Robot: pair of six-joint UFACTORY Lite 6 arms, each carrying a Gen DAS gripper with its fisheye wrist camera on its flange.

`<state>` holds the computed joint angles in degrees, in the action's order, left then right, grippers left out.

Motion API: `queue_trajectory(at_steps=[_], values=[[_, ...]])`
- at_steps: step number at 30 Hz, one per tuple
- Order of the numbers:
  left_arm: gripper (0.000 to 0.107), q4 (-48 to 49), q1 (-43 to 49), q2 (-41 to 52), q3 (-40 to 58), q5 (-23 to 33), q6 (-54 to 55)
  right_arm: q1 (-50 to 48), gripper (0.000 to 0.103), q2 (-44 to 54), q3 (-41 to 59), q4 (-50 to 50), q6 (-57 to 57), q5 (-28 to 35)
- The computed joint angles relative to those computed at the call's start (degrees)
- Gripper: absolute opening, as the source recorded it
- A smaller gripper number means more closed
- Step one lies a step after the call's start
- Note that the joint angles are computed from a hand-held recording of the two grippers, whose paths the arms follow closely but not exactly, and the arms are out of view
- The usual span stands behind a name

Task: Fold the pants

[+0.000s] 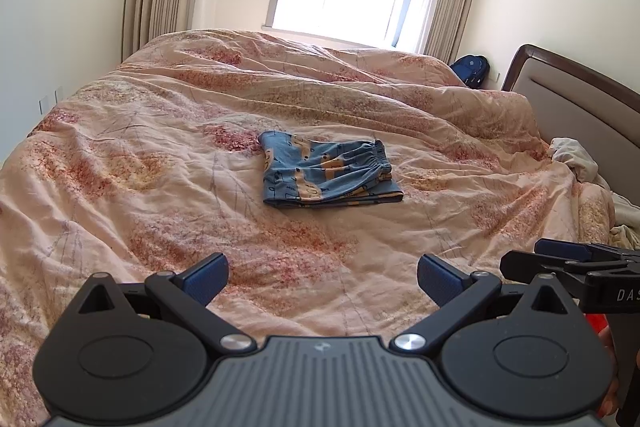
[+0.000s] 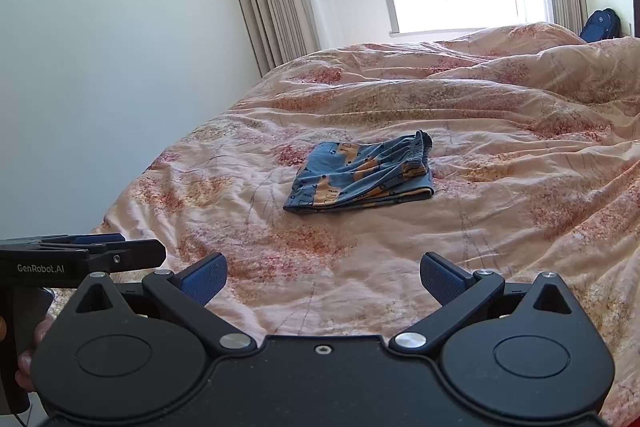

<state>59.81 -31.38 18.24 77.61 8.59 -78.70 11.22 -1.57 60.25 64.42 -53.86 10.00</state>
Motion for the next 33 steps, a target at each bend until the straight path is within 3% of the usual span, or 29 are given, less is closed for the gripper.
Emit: queue_trajectory(at_steps=[16,33], values=[[0.103,-0.76,-0.08,-0.27,-0.21,0.19,0.84,0.04,0.103,0.06,0.40,-0.58,0.21,0.07],[0.103,6.07,0.40,-0.72,-1.39,-0.06,-6.82,0.35,0.103,-0.46,0.46,-4.78,4.81,-0.49]])
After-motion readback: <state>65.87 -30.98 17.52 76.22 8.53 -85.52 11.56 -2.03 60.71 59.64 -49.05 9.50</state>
